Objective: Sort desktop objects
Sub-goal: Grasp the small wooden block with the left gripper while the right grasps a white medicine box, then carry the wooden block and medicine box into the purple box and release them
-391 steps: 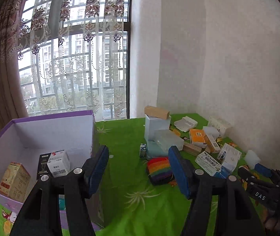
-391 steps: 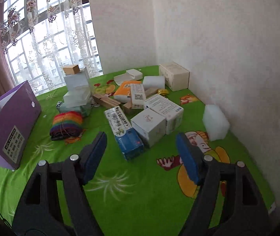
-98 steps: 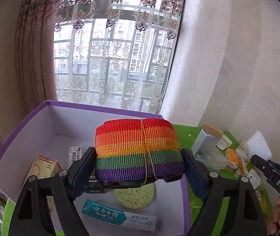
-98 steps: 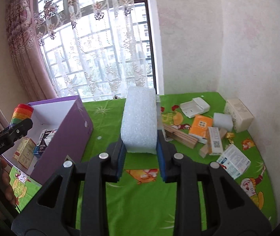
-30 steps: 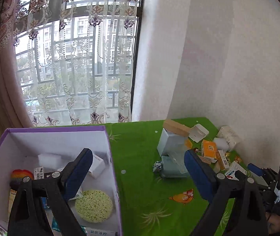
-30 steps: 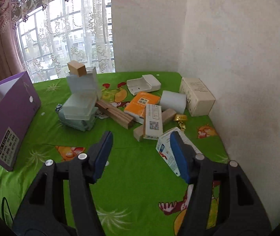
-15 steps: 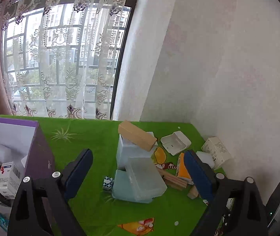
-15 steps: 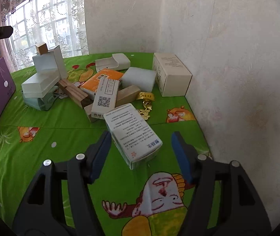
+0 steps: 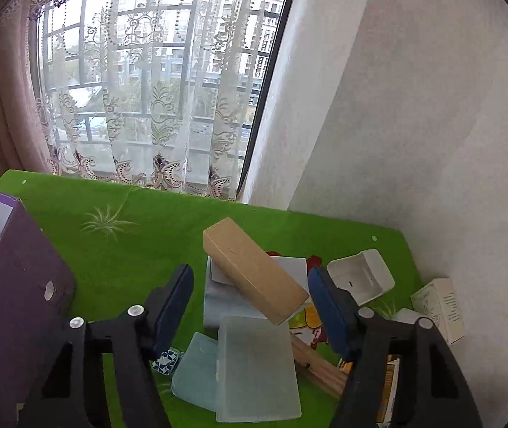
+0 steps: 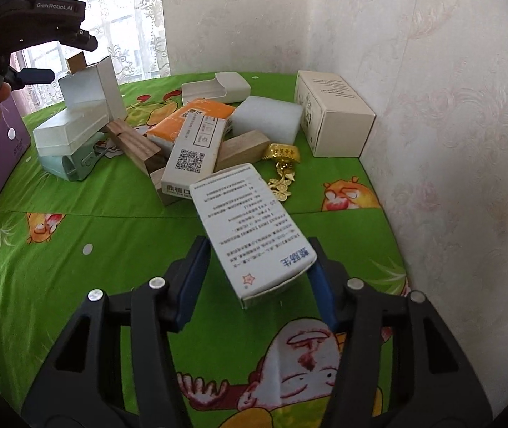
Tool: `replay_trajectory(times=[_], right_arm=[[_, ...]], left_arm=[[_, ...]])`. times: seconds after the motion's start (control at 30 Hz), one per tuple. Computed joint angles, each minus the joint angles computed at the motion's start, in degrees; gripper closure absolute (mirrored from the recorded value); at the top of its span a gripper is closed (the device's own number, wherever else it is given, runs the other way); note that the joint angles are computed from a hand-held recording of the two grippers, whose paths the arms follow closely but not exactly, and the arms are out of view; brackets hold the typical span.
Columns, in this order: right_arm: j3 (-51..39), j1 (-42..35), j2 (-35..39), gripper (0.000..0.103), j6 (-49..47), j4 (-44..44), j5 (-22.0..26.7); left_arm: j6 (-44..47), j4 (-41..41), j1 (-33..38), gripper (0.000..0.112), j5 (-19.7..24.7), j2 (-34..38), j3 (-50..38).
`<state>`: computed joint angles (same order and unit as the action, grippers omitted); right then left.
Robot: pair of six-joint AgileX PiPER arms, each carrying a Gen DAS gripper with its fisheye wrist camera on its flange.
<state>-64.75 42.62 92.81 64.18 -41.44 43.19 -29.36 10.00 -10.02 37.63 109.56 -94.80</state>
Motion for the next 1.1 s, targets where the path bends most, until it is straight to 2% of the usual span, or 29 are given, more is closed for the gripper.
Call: replay_trajectory(times=[0.13,0.2,0.27,0.53,0.77,0.9,1.1], right_arm=[[1.33,-0.46,-1.08,0.05,1.15,0.29,-1.26],[2.31,-0.84,-2.02,0.053,2.34,0.65,-2.04],[3.29,-0.65,-2.88,0.056,4.36,0.22,-2.48],[4.79,2.01,-4.67,0.059,10.83,-1.08,-1.26],[5.72,4.45,-7.13,0.06,14.66,-2.13,0.79],[5.19,6.06,-8.12,0.061,15.69,-2.6,2.33],[2.89,9.19,-8.06,0.061,17.53,-4.02,5.76]], left_arm=[[-0.09,2.6,-0.67,0.071,0.15,-0.42,0.87],[0.64,3.12,-0.7,0.086,-0.24,-1.34,1.81],[1.24,3.29,-0.64,0.092,-0.53,-2.0,2.54],[12.28,-6.37,1.61,0.092,-5.49,-6.73,9.83],[22.13,-15.2,3.17,0.092,-10.01,-15.16,21.05],[31.21,-23.48,5.07,0.093,-11.39,-20.99,27.76],[44.77,-35.32,9.21,0.093,-10.68,-28.36,35.07]])
